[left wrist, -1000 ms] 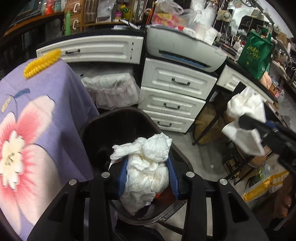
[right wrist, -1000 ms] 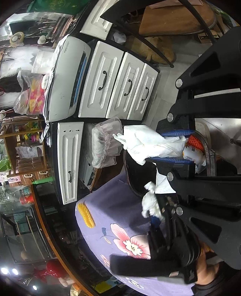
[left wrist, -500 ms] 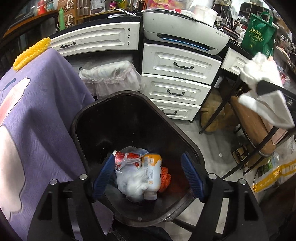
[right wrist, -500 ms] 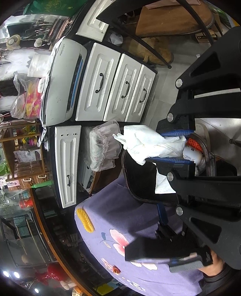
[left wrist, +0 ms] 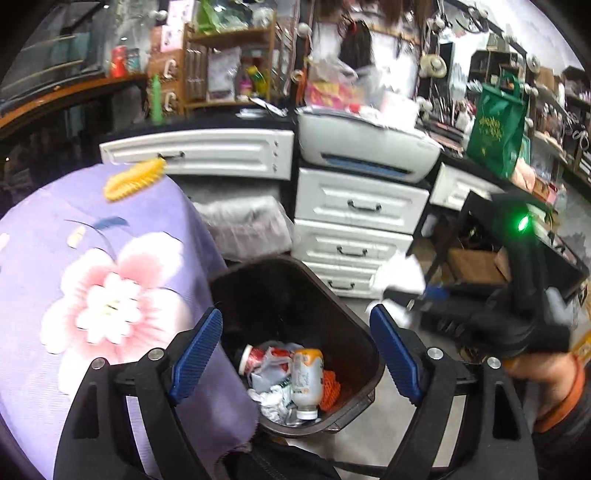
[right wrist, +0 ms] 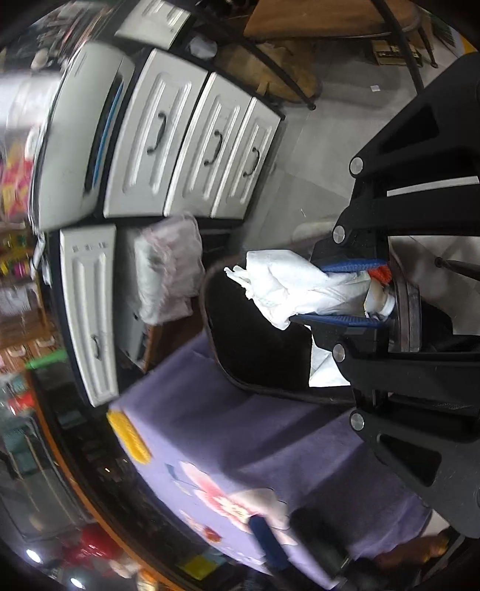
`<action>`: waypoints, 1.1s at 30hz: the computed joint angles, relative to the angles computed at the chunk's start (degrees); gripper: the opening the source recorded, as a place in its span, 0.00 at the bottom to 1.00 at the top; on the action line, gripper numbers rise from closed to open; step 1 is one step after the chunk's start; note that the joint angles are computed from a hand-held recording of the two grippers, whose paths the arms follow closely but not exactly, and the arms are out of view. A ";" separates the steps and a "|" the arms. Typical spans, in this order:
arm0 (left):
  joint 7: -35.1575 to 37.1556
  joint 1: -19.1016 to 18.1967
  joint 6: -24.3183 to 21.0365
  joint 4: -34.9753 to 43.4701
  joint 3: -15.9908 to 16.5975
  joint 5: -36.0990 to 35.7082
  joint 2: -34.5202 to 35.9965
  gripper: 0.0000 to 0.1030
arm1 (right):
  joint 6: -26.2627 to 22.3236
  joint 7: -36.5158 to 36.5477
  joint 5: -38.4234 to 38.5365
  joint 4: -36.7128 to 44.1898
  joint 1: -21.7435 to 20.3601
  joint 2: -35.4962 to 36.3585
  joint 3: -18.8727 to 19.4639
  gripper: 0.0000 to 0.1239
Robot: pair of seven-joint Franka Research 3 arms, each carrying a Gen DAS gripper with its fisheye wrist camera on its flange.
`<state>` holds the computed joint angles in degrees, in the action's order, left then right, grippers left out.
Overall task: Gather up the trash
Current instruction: 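Open the left tool over the bin while the right tool releases its tissue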
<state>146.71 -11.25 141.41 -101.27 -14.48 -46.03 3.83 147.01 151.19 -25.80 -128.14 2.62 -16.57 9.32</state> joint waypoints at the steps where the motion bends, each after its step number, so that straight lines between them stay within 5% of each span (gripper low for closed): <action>1: -0.09 0.24 -0.32 0.36 0.18 -0.37 -0.08 0.79 | 0.09 -0.66 0.32 0.68 0.34 0.82 0.01 0.16; 18: 1.17 2.01 -0.85 1.77 1.58 -3.94 -0.80 0.82 | -2.39 -13.09 3.84 12.45 7.63 13.94 -4.95 0.17; 20: 1.21 2.11 -0.77 1.56 1.64 -4.03 -0.88 0.82 | -2.89 -13.10 4.30 12.75 8.09 14.48 -5.39 0.23; 22: 1.23 2.17 -0.85 1.53 1.68 -4.03 -0.91 0.82 | -3.47 -12.67 4.45 12.96 8.43 14.73 -5.71 0.47; 24: 1.20 2.23 -1.20 1.70 1.72 -4.06 -0.81 0.82 | -2.70 -11.84 3.79 12.59 8.67 14.53 -5.90 0.57; 33: 1.23 3.49 -0.68 4.20 2.21 -2.80 0.54 0.89 | -4.43 -10.53 0.06 13.58 9.31 13.88 -5.59 0.61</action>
<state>147.94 -7.75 140.73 -97.06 -12.26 -48.84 4.37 142.58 140.66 -25.74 -114.55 11.93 -2.69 3.73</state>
